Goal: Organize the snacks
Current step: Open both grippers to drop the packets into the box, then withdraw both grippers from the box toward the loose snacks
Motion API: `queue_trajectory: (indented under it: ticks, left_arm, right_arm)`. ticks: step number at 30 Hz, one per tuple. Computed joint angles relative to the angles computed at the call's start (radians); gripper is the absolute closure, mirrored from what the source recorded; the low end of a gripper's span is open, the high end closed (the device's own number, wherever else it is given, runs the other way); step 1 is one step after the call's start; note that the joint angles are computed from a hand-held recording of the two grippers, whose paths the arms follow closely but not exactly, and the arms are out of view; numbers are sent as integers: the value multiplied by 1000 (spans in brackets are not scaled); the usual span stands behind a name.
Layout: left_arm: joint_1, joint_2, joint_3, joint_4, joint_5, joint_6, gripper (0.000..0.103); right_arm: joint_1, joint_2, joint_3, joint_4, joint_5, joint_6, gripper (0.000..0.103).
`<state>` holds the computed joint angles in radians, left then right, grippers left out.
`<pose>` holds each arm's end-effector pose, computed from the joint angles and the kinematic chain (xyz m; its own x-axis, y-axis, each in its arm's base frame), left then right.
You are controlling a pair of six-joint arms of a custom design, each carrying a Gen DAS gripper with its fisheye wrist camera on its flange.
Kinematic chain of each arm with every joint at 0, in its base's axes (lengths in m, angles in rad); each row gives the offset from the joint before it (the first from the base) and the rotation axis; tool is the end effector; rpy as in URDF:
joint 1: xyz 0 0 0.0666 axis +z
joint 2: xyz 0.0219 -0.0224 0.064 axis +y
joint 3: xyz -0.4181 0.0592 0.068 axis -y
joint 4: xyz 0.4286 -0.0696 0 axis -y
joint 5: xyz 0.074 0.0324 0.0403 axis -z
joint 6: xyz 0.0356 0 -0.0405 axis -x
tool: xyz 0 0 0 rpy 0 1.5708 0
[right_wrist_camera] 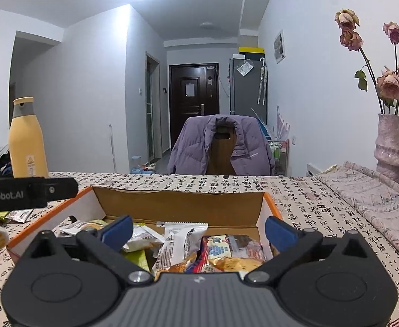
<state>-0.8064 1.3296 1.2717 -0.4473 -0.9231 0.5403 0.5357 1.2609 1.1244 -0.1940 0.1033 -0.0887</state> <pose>0.3658 -0.3411 0.4817 -0.2628 -0.1743 -0.9490 -0.2130 0.9698 -0.1191 0.4210 0.2452 0.4555 -0.3155 -0.0848 -0.9451 -0.3975 0.9162 0.0505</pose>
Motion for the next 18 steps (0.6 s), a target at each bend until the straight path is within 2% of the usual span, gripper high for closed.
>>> queue_trajectory:
  ticks: [6, 18]
  left_arm:
    - [-14, 7, 28, -40, -20, 26, 0]
    - [-85, -21, 58, -229, -72, 157, 0]
  right_arm:
    - [1, -13, -6, 20, -1, 17, 0]
    - [17, -107, -34, -8, 18, 21, 0]
